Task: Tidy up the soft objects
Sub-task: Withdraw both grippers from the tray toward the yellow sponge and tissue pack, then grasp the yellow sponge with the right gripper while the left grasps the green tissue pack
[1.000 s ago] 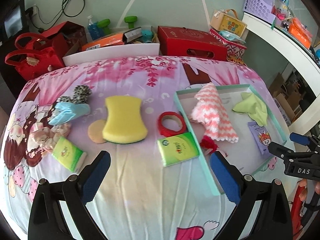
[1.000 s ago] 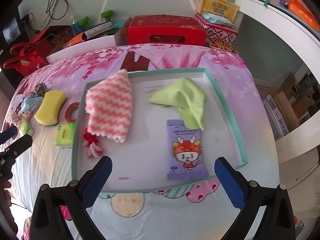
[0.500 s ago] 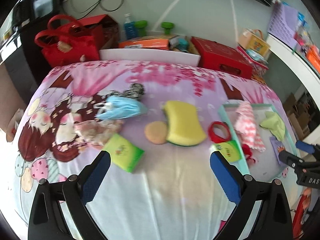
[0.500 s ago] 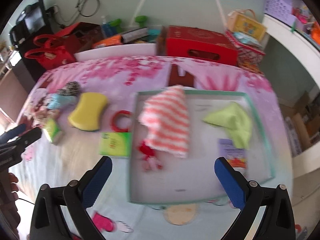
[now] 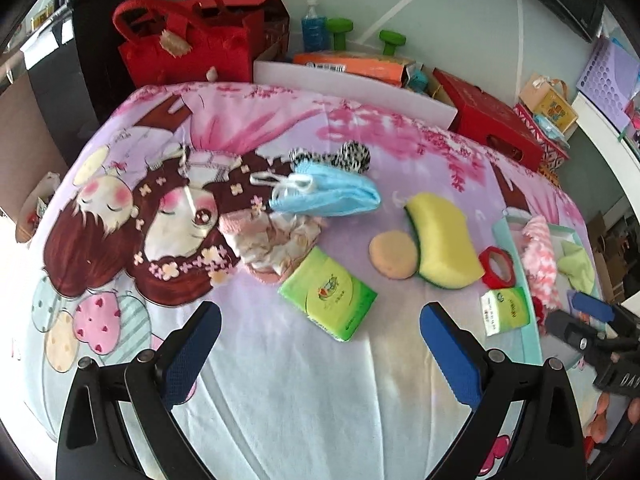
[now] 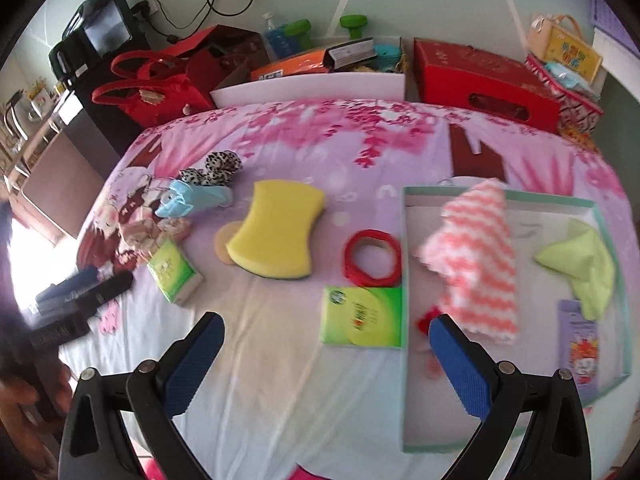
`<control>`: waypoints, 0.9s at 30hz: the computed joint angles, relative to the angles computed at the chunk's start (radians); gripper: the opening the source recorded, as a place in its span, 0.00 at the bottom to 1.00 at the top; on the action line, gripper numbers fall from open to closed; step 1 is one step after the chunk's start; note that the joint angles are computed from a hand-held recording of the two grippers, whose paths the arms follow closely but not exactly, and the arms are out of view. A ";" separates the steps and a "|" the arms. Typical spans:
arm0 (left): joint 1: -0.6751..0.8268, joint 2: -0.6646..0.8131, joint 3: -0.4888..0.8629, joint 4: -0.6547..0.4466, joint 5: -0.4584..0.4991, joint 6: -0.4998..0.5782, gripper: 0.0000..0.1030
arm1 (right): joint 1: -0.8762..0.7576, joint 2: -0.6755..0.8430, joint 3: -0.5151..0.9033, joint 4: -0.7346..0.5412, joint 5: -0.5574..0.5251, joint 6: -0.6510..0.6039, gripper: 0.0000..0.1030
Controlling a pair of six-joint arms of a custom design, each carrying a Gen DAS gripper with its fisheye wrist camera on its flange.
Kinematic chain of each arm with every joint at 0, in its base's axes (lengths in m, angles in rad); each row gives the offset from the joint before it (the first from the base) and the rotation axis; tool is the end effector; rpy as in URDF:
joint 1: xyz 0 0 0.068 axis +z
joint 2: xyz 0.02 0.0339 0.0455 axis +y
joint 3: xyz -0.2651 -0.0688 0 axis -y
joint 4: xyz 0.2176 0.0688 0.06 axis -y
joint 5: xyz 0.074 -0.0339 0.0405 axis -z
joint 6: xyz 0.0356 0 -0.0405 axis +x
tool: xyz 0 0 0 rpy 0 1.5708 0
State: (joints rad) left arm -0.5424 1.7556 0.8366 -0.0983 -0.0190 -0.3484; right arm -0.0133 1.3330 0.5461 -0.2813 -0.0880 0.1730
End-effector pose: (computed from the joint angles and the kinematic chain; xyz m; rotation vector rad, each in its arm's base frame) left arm 0.2624 -0.1574 0.1443 0.2465 2.6067 -0.2979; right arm 0.2064 0.0004 0.1635 0.2161 2.6338 0.1701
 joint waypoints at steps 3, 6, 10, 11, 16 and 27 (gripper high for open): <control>-0.006 0.048 0.000 0.033 0.004 0.014 0.97 | 0.021 0.077 0.025 0.050 -0.006 0.027 1.00; -0.015 0.112 0.016 0.061 0.006 0.027 0.97 | 0.035 0.146 0.051 0.087 -0.017 0.040 1.00; -0.015 0.183 0.050 0.078 0.013 0.026 0.97 | 0.045 0.247 0.092 0.140 -0.042 0.066 1.00; -0.011 0.197 0.057 0.084 0.018 0.022 0.97 | 0.049 0.276 0.106 0.152 -0.045 0.072 1.00; -0.016 0.242 0.086 0.106 -0.009 0.012 0.97 | 0.068 0.389 0.171 0.191 -0.056 0.095 1.00; -0.021 0.295 0.116 0.142 0.001 0.011 0.93 | 0.099 0.528 0.250 0.226 -0.052 0.109 0.93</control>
State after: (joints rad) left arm -0.5630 2.0505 0.9523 0.0433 -0.0183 -0.3372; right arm 0.0862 1.8606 0.7961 -0.0552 -0.1402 0.2816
